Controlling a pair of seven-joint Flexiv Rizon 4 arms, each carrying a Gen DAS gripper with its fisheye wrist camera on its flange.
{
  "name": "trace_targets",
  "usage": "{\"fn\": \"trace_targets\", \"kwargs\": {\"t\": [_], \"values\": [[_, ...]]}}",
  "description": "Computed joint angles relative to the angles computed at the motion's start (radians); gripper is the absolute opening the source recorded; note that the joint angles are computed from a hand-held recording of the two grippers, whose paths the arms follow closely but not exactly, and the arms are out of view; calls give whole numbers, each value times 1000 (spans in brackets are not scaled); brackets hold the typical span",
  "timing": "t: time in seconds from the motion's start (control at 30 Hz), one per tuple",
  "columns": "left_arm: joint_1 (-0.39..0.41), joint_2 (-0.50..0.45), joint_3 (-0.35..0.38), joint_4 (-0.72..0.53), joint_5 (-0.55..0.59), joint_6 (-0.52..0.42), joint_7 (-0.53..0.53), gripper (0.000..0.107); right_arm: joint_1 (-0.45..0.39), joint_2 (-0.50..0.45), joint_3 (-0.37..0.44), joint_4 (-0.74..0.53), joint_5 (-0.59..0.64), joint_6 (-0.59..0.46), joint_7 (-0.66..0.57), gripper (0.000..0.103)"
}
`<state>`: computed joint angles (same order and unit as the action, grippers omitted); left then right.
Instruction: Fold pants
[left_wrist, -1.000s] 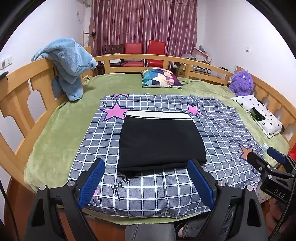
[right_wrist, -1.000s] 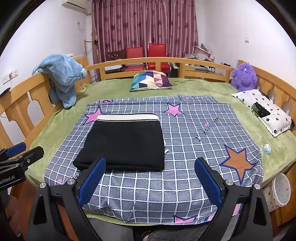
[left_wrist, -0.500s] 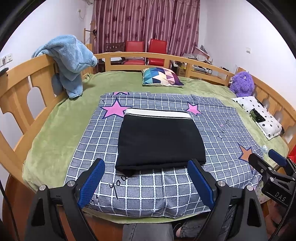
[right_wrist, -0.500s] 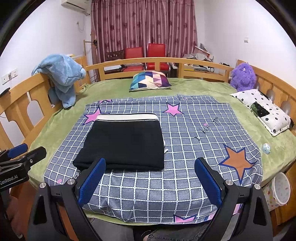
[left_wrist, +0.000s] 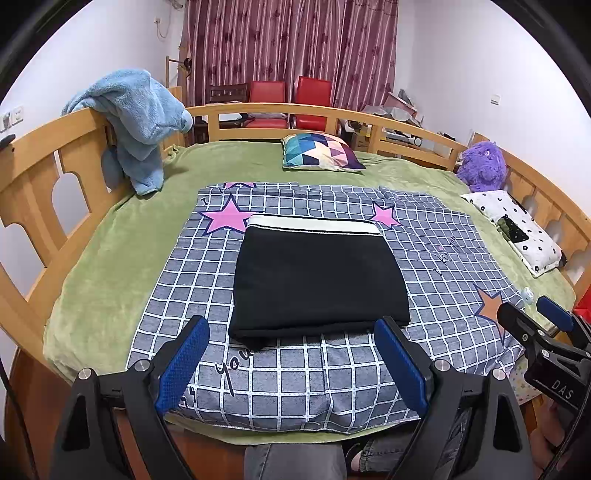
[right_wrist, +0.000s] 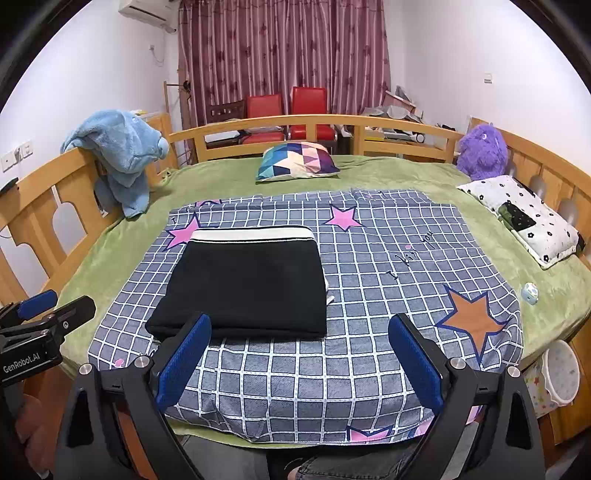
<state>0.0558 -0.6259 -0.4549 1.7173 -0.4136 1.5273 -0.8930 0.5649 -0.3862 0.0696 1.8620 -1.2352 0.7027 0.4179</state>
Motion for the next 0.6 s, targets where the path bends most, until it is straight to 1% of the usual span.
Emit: {"fn": "trace_targets", "kwargs": {"t": [0.6], "values": [[7,2,-10,5,3,3,0,91,-2,10,5,10,-9,-7,12,96]]}}
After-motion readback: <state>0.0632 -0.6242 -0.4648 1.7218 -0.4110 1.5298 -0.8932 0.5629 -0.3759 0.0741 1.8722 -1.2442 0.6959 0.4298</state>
